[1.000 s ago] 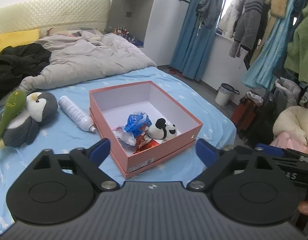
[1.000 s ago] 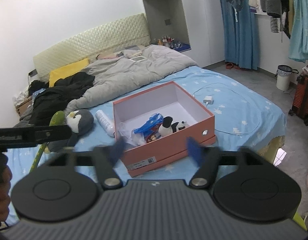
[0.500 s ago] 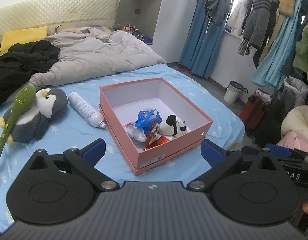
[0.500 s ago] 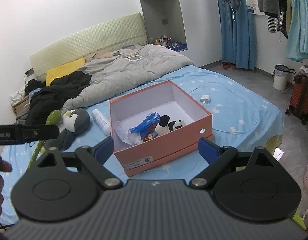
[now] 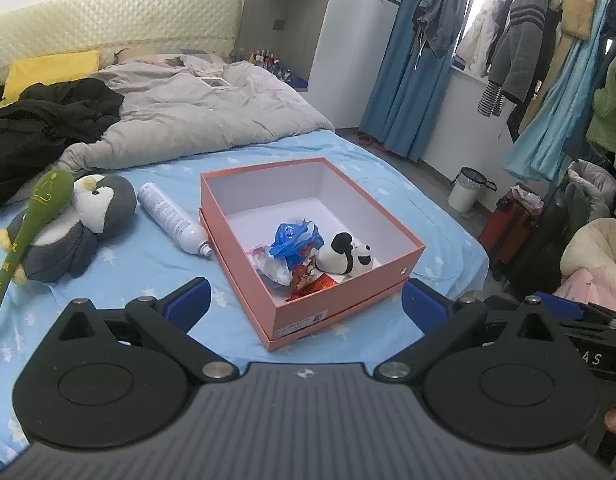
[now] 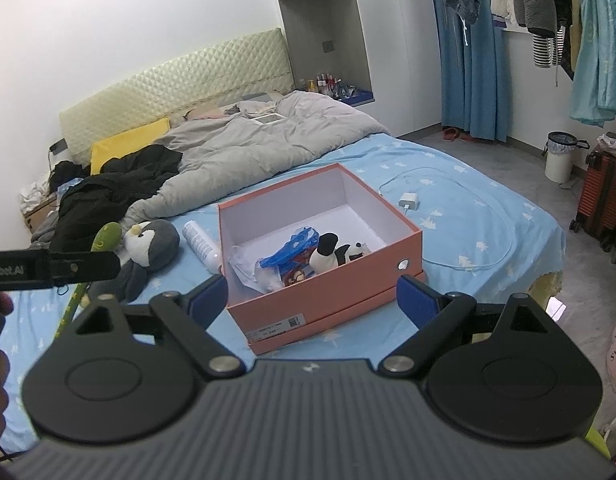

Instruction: Organize soft objects

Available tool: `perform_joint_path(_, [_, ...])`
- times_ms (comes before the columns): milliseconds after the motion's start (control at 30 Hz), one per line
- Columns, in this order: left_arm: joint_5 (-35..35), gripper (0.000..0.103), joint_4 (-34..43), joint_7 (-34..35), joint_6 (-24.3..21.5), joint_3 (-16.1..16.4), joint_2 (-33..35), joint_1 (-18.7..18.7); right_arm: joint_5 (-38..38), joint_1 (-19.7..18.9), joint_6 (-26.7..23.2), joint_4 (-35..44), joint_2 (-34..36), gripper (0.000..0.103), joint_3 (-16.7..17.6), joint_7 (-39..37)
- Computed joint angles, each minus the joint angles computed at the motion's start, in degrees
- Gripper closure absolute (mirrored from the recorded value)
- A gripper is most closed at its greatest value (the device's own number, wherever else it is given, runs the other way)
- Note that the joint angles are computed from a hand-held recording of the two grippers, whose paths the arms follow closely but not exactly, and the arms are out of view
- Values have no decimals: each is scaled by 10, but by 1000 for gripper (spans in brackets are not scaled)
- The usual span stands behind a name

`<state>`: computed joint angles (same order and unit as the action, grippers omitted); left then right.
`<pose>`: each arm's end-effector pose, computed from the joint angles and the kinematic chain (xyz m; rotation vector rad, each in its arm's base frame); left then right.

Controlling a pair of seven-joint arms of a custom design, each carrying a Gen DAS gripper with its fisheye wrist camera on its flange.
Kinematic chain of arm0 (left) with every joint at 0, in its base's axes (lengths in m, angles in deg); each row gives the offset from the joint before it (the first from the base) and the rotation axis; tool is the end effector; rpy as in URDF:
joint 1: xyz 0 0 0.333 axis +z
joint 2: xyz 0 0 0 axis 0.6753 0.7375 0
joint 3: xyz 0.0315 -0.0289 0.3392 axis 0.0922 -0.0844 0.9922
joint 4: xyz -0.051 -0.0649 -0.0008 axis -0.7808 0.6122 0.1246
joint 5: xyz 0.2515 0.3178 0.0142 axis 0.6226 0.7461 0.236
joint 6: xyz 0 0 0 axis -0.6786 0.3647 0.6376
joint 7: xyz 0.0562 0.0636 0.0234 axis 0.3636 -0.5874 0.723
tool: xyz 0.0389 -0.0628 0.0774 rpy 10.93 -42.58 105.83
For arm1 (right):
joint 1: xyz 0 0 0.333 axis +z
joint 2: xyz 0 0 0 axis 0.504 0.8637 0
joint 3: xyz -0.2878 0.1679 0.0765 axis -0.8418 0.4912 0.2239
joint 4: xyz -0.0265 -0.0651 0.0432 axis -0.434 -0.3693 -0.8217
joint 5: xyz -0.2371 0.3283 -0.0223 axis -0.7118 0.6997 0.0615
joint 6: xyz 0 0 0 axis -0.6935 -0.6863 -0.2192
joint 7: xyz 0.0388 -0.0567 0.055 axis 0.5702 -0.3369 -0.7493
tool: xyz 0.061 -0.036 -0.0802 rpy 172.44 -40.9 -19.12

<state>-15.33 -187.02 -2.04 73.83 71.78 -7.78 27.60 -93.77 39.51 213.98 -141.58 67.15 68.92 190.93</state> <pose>0.5344 -0.3118 0.6205 -1.6547 1.8721 -1.1075 0.4924 0.2452 0.5731 -1.4741 1.6469 -0.6869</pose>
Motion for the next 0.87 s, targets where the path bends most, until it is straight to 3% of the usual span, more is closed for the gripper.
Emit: perform_joint_path(867, [18, 0, -18, -26, 15, -4, -14, 7, -1, 2, 2, 3, 1, 10, 2, 1])
